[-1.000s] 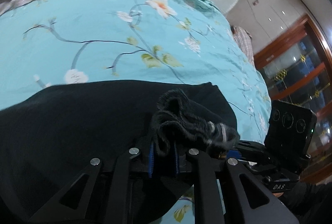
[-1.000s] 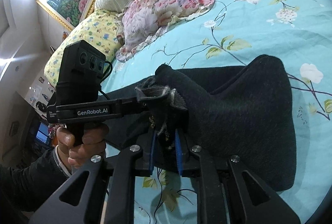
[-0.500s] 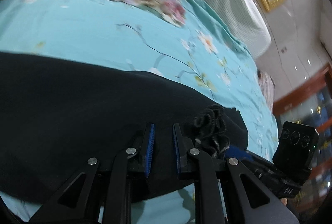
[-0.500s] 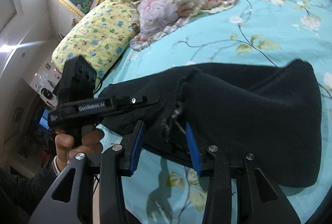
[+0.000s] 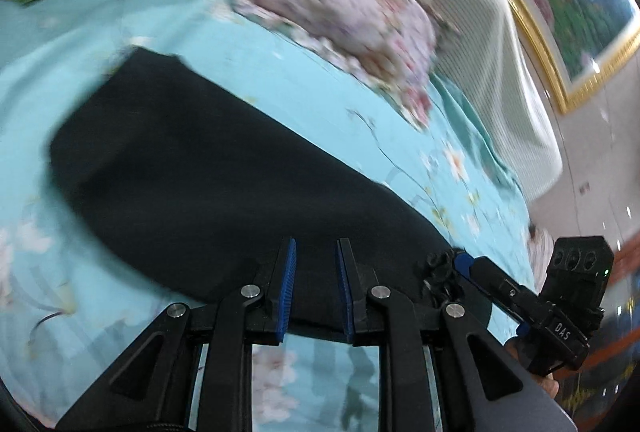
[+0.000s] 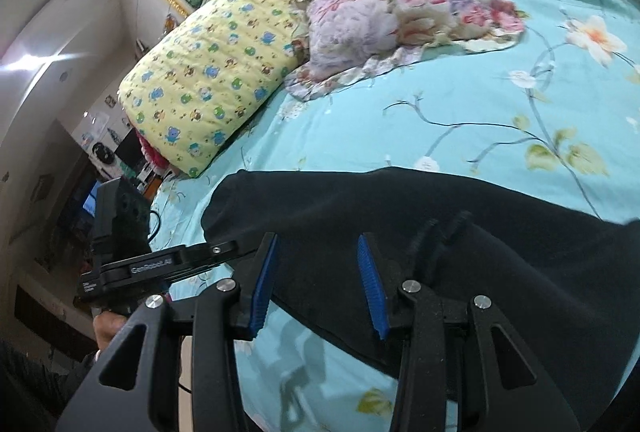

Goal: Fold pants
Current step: 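Lower the cuffs onto the pants and open both grippers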

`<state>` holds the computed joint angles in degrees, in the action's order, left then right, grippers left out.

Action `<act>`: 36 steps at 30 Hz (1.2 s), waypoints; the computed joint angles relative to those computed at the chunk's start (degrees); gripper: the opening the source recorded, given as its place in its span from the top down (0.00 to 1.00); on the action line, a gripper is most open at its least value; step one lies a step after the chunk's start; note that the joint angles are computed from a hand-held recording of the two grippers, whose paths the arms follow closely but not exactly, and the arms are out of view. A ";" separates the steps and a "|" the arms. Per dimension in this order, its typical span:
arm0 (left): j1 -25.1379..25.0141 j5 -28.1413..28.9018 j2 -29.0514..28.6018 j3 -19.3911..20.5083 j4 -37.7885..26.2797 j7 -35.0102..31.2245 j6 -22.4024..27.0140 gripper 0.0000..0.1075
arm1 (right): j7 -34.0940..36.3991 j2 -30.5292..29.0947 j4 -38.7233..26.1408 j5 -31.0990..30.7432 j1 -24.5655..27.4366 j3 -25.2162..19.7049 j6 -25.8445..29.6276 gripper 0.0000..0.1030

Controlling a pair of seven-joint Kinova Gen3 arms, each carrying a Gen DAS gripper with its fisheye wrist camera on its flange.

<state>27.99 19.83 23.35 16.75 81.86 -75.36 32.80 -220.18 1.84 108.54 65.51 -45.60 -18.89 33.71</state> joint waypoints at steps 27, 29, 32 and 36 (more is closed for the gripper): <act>-6.11 -3.42 -3.93 -3.70 9.31 14.20 -2.33 0.60 | 62.91 19.92 -27.09 -33.09 25.29 -17.68 -3.88 0.46; -7.11 -1.92 -3.04 -2.94 9.20 12.97 -2.31 0.60 | 67.57 23.20 -31.43 -33.25 27.17 -21.09 -0.64 0.46; -7.97 -0.31 -2.07 -2.27 9.14 11.33 -2.91 0.60 | 74.56 29.66 -39.35 -31.14 29.61 -27.91 5.61 0.45; -9.21 1.82 -1.36 -1.50 9.08 9.16 -3.57 0.59 | 83.88 37.51 -49.92 -29.46 30.11 -34.73 13.99 0.45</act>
